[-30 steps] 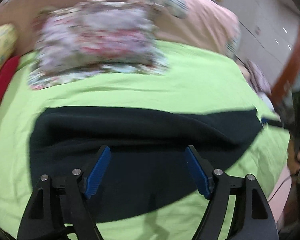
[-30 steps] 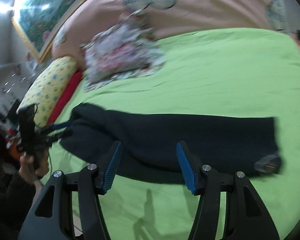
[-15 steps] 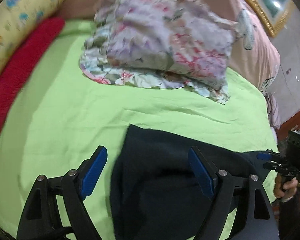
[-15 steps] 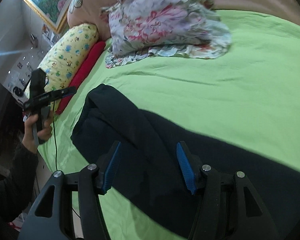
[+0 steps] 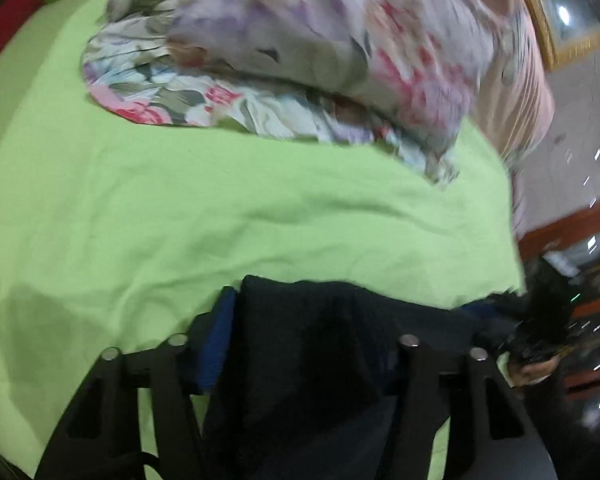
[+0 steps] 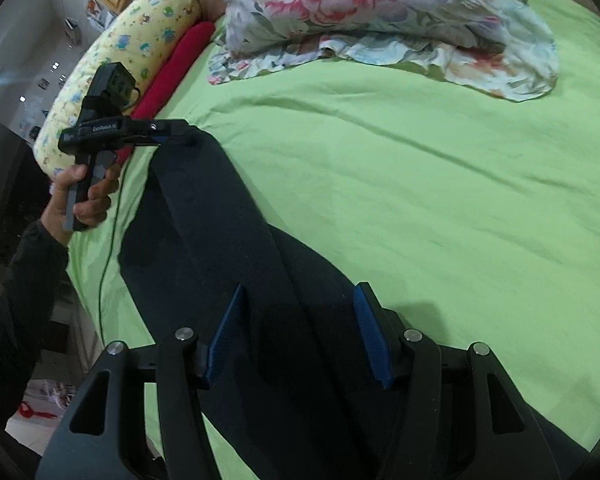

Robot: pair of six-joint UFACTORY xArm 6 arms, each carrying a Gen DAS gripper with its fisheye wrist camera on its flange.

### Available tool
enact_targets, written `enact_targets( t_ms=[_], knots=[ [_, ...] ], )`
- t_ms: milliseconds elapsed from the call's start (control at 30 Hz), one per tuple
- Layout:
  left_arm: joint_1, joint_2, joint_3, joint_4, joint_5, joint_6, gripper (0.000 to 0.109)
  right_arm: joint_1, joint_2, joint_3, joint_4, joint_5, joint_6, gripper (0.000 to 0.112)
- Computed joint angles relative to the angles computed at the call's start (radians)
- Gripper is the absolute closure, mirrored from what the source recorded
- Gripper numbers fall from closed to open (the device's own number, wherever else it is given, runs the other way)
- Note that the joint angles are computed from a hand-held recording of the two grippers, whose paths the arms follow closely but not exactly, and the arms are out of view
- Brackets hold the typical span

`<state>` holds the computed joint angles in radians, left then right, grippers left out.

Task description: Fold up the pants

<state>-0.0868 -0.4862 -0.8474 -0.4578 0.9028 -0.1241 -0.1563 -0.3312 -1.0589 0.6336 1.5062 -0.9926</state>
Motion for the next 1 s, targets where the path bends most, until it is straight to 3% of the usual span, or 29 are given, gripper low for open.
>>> enact_targets(
  t_ms=[100, 133, 233, 367, 667, 767, 867, 967, 1000],
  knots=[
    [-0.051, -0.038, 0.023, 0.077, -0.045, -0.047, 0.088, -0.015, -0.018, 0.023, 0.028, -0.008, -0.025, 0.079],
    [-0.053, -0.053, 0.031, 0.074, -0.064, -0.050, 0.091, -0.028, -0.026, 0.030, 0.045, -0.009, -0.032, 0.088],
    [-0.082, -0.145, 0.084, 0.109, -0.114, -0.101, 0.095, -0.058, -0.059, 0.047, 0.083, 0.006, -0.063, 0.094],
    [-0.127, -0.271, 0.121, 0.202, -0.106, -0.179, 0.095, -0.082, -0.143, 0.096, 0.105, 0.020, -0.098, 0.094],
    [-0.366, -0.557, 0.263, 0.566, -0.057, -0.549, 0.095, -0.156, -0.382, 0.266, 0.103, 0.045, -0.198, 0.095],
    [-0.436, -0.613, 0.311, 0.674, -0.043, -0.656, 0.095, -0.148, -0.483, 0.338, 0.076, -0.003, -0.239, 0.095],
    [-0.507, -0.659, 0.352, 0.767, -0.014, -0.769, 0.095, -0.089, -0.578, 0.413, 0.033, -0.110, -0.242, 0.094],
    [-0.586, -0.700, 0.391, 0.860, 0.034, -0.893, 0.095, -0.032, -0.624, 0.458, -0.009, -0.190, -0.220, 0.091],
    [-0.599, -0.714, 0.403, 0.870, 0.043, -0.917, 0.095, -0.031, -0.627, 0.461, -0.014, -0.191, -0.212, 0.084]
  ],
)
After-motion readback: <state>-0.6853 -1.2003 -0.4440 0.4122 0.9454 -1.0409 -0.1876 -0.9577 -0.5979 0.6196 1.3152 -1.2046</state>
